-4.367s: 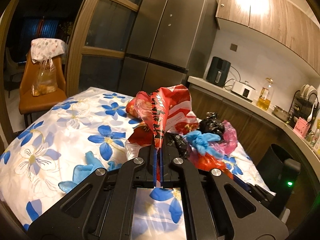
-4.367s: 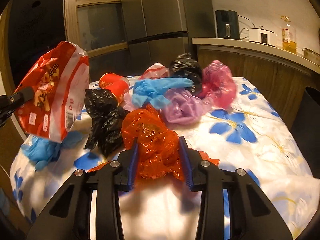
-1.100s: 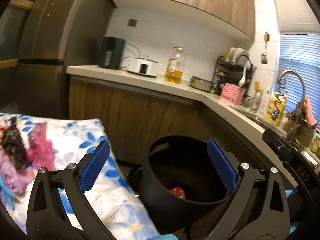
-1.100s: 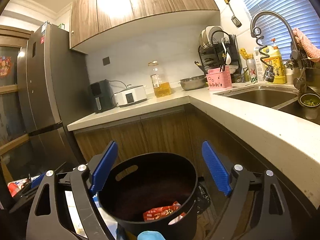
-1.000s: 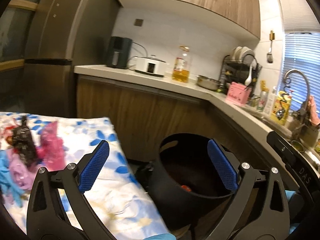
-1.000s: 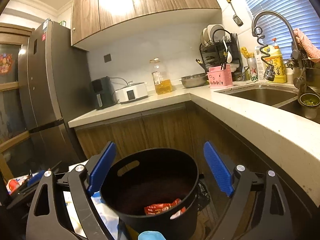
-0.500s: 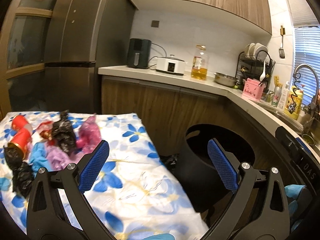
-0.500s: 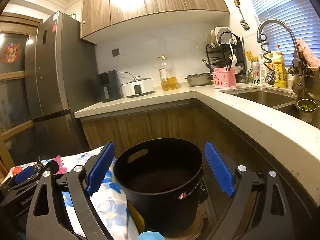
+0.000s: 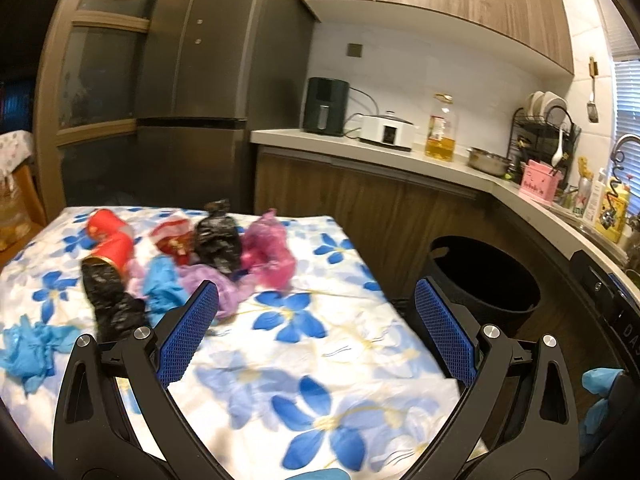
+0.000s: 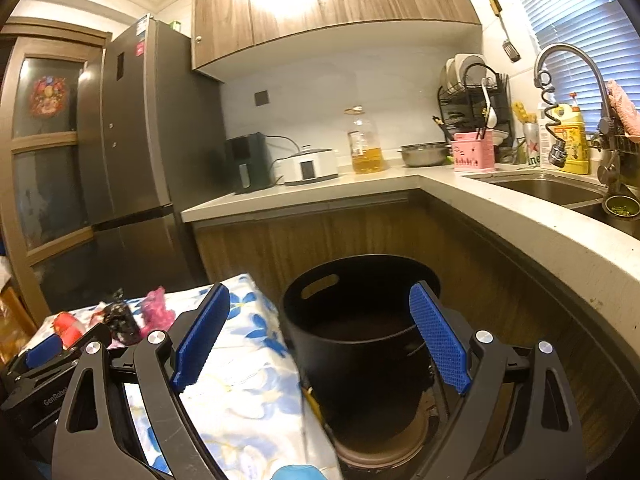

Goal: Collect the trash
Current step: 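Move both open tools back from the bin to the table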

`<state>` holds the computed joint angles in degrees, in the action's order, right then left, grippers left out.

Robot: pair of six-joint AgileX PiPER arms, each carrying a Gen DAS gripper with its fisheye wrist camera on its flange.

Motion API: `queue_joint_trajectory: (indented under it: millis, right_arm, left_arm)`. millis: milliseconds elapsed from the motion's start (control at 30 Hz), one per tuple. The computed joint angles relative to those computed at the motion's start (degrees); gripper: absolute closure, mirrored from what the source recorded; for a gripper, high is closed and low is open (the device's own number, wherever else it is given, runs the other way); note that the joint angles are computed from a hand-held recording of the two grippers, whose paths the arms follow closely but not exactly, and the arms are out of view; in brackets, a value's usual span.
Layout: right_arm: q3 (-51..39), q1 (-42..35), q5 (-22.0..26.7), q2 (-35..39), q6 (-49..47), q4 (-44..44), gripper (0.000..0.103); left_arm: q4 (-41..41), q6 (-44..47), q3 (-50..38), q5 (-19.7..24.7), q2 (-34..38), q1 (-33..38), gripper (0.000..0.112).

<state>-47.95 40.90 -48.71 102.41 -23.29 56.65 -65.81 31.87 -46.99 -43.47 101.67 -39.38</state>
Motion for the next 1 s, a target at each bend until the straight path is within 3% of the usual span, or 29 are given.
queue_joint_trajectory:
  millis: [667, 1000]
  right_arm:
    - [-7.7, 8.5, 1.6, 7.3, 0.2, -1.6, 0.015]
    - [-14.5, 10.6, 6.5, 12.6, -1.4, -2.3, 0.015]
  left_arm:
    - [-4.8, -7.3, 19.2, -10.9, -9.3, 2.8, 0.015]
    - [-4.1, -10.3, 24.5, -9.0, -11.3, 10.2, 0.015]
